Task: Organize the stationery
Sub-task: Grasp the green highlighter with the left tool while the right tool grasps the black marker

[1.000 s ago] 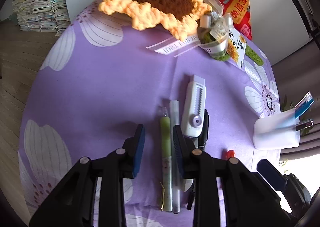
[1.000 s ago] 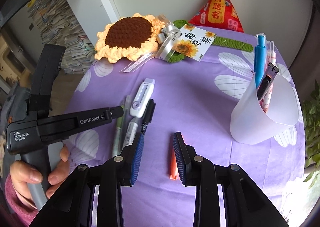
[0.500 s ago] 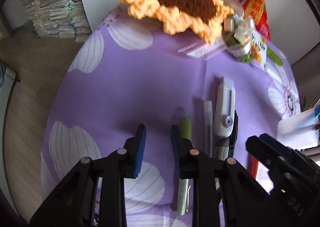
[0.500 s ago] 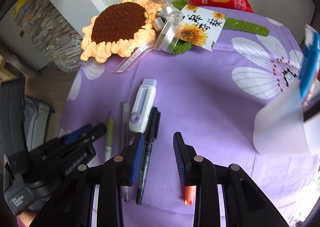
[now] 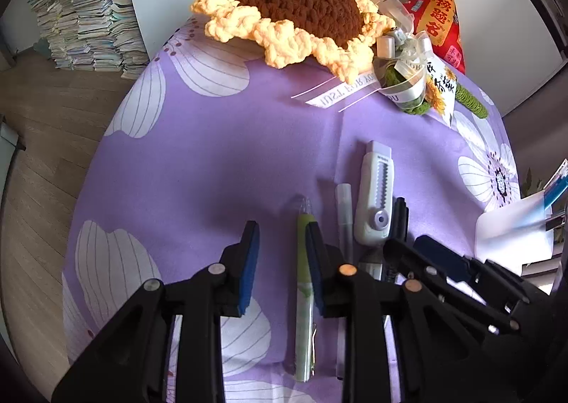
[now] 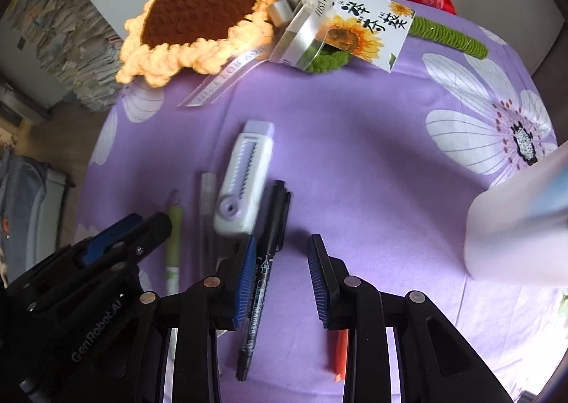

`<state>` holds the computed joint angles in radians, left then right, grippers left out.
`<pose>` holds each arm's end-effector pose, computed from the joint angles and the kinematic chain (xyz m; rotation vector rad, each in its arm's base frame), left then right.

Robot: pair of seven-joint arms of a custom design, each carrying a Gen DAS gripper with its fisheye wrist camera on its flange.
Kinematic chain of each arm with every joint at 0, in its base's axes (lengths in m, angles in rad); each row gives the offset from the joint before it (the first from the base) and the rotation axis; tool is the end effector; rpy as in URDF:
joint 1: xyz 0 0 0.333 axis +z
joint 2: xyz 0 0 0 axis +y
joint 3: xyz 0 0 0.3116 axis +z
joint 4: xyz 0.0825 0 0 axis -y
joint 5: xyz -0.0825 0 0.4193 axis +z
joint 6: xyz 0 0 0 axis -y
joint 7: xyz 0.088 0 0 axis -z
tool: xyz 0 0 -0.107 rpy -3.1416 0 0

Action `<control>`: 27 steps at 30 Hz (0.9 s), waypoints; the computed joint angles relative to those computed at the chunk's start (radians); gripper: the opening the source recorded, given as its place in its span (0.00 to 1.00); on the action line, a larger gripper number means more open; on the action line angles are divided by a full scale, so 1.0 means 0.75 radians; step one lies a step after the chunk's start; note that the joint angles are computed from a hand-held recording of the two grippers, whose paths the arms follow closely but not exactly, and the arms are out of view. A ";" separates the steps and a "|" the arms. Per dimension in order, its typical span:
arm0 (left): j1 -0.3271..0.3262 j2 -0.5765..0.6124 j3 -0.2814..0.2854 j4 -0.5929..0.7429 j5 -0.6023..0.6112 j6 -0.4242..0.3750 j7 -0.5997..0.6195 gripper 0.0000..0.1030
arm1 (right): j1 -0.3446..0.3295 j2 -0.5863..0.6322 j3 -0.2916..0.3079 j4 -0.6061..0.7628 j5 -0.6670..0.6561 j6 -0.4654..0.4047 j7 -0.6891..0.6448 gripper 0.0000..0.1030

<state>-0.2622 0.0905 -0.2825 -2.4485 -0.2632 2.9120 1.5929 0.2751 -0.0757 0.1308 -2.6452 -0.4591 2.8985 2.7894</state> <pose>0.4656 -0.2646 0.2699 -1.7693 2.4393 -0.5902 0.4196 0.2082 0.2653 -1.5708 2.3265 -0.2588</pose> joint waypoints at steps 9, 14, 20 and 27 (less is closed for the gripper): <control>0.004 0.020 -0.017 0.022 -0.039 -0.026 0.055 0.27 | 0.000 -0.062 -0.014 -0.039 0.018 -0.057 -0.029 0.15; -0.051 0.044 0.032 0.036 0.170 -0.005 -0.131 0.24 | -0.026 -0.105 -0.011 -0.112 0.100 0.011 -0.091 0.15; -0.080 0.060 0.084 0.044 0.395 0.023 -0.343 0.19 | -0.096 -0.100 0.049 -0.092 0.037 -0.026 -0.060 0.16; 0.031 0.036 -0.011 0.009 0.213 0.033 -0.186 0.09 | -0.078 -0.050 0.051 -0.002 -0.119 -0.146 0.029 0.15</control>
